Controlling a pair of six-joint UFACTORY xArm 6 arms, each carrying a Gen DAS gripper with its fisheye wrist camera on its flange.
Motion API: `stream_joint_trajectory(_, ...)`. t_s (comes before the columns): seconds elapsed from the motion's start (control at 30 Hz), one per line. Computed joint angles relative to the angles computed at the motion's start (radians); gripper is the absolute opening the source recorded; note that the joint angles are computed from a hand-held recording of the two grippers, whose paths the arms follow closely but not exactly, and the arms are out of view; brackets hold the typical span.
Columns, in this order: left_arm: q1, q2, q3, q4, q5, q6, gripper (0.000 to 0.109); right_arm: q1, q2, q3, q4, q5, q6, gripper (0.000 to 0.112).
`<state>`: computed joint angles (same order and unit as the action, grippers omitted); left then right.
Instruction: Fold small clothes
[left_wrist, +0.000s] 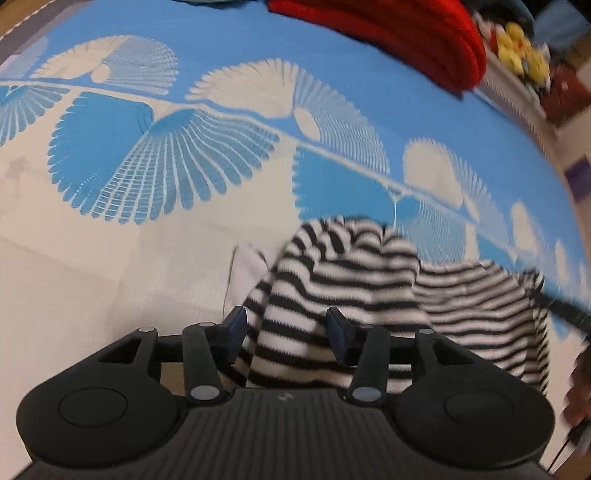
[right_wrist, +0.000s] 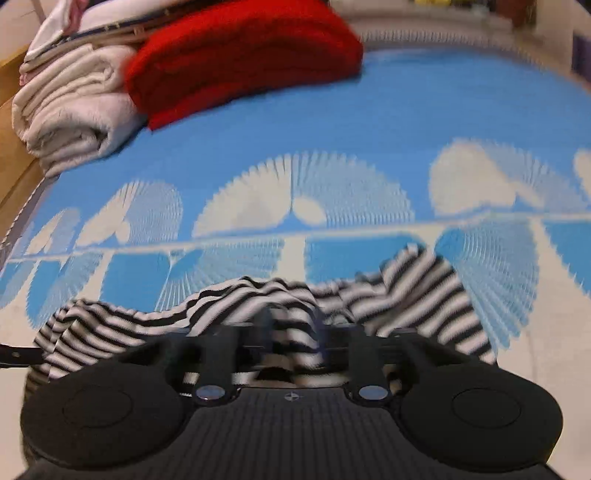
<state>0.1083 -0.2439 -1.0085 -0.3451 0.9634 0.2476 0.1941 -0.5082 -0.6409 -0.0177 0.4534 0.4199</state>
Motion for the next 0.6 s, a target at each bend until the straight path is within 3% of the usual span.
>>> stream_joint_trajectory(0.03, 0.0, -0.008, 0.013, 0.001, -0.004, 0.02, 0.044, -0.019, -0.021, 0.015, 0.013, -0.011, -0.017, 0.047)
stream_joint_trajectory(0.07, -0.001, -0.01, 0.021, 0.01, -0.011, 0.032, 0.001, -0.043, -0.039, 0.023, -0.016, -0.013, -0.003, 0.048)
stream_joint_trajectory(0.13, -0.001, -0.024, 0.054, 0.089, -0.096, -0.068, 0.001, -0.079, -0.067, 0.038, -0.093, -0.003, 0.071, 0.048)
stream_joint_trajectory(0.2, 0.046, -0.013, 0.05, 0.107, -0.147, -0.217, 0.001, -0.126, -0.084, 0.051, -0.068, 0.022, 0.057, 0.049)
stream_joint_trajectory(0.27, 0.079, 0.011, 0.025, 0.048, -0.09, -0.206, 0.001, -0.157, -0.083, 0.055, -0.066, 0.057, 0.049, 0.049)
stream_joint_trajectory(0.33, 0.06, 0.018, 0.013, 0.068, -0.035, -0.135, 0.004, -0.174, -0.081, 0.056, -0.044, 0.101, 0.016, 0.05)
stream_joint_trajectory(0.37, 0.043, 0.011, 0.02, 0.1, -0.033, -0.122, 0.009, -0.178, -0.079, 0.059, -0.04, 0.115, 0.0, 0.051)
stream_joint_trajectory(0.47, 0.032, -0.01, 0.043, 0.114, -0.047, -0.101, 0.04, -0.16, -0.055, 0.059, -0.079, 0.145, -0.028, 0.051)
stream_joint_trajectory(0.5, 0.038, -0.013, 0.045, 0.098, -0.046, -0.098, 0.04, -0.152, -0.044, 0.057, -0.108, 0.145, -0.015, 0.046)
stream_joint_trajectory(0.53, 0.038, -0.012, 0.046, 0.094, -0.05, -0.103, 0.04, -0.148, -0.041, 0.058, -0.123, 0.144, -0.004, 0.034)
stream_joint_trajectory(0.57, 0.04, -0.018, 0.053, 0.091, -0.056, -0.099, 0.029, -0.15, -0.039, 0.063, -0.122, 0.127, 0.013, 0.003)
stream_joint_trajectory(0.6, 0.039, -0.022, 0.061, 0.093, -0.073, -0.098, 0.003, -0.158, -0.043, 0.066, -0.132, 0.101, 0.056, 0.004)
